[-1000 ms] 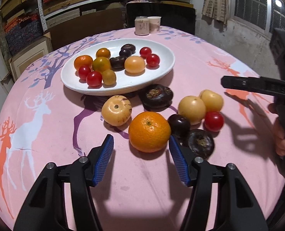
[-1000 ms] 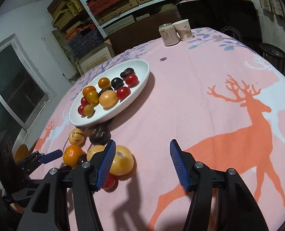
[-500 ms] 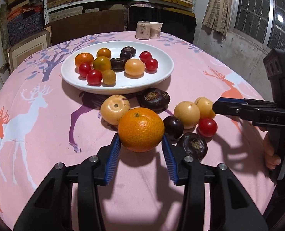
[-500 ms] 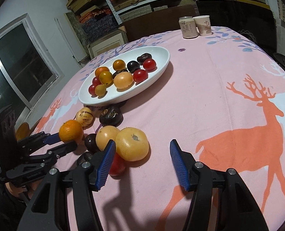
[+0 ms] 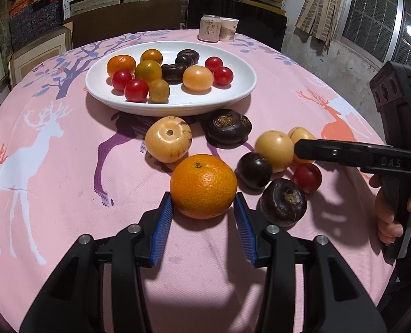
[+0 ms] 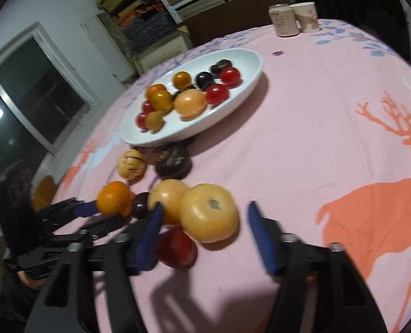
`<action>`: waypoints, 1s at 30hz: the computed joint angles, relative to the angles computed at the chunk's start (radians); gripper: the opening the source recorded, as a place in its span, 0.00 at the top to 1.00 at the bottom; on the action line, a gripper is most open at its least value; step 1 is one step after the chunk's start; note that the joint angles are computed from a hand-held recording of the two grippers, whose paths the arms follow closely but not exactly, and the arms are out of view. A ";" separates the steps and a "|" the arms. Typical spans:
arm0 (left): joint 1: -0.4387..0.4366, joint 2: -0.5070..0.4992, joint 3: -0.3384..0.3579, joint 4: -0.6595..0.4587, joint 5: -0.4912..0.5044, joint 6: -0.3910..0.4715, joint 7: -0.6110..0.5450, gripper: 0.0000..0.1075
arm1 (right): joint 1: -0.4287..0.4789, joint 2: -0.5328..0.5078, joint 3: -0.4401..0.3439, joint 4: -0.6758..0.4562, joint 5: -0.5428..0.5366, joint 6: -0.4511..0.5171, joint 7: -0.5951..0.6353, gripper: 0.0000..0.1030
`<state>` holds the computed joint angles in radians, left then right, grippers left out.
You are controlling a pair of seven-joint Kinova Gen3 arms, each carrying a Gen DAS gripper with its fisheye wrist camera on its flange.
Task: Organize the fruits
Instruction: 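Grasp a mandarin orange with the left tool while the right tool grasps a large pale yellow fruit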
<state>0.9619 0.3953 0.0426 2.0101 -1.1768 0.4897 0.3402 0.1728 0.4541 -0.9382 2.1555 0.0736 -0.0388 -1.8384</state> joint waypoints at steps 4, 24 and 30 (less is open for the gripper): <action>0.000 0.001 -0.002 0.001 -0.004 -0.002 0.005 0.59 | -0.030 -0.039 0.022 0.029 0.015 -0.051 -0.008 0.61; 0.032 0.008 -0.031 -0.008 -0.033 0.022 0.042 0.58 | -0.049 -0.074 0.078 0.064 0.238 -0.115 -0.257 0.61; 0.017 0.003 0.006 0.001 -0.068 0.055 0.085 0.58 | -0.072 -0.085 0.111 0.071 0.302 -0.134 -0.326 0.61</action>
<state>0.9791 0.3988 0.0483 2.0111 -1.2453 0.5449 0.4257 0.1003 0.3692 -0.8268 2.2268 0.3761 -0.1723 -2.1648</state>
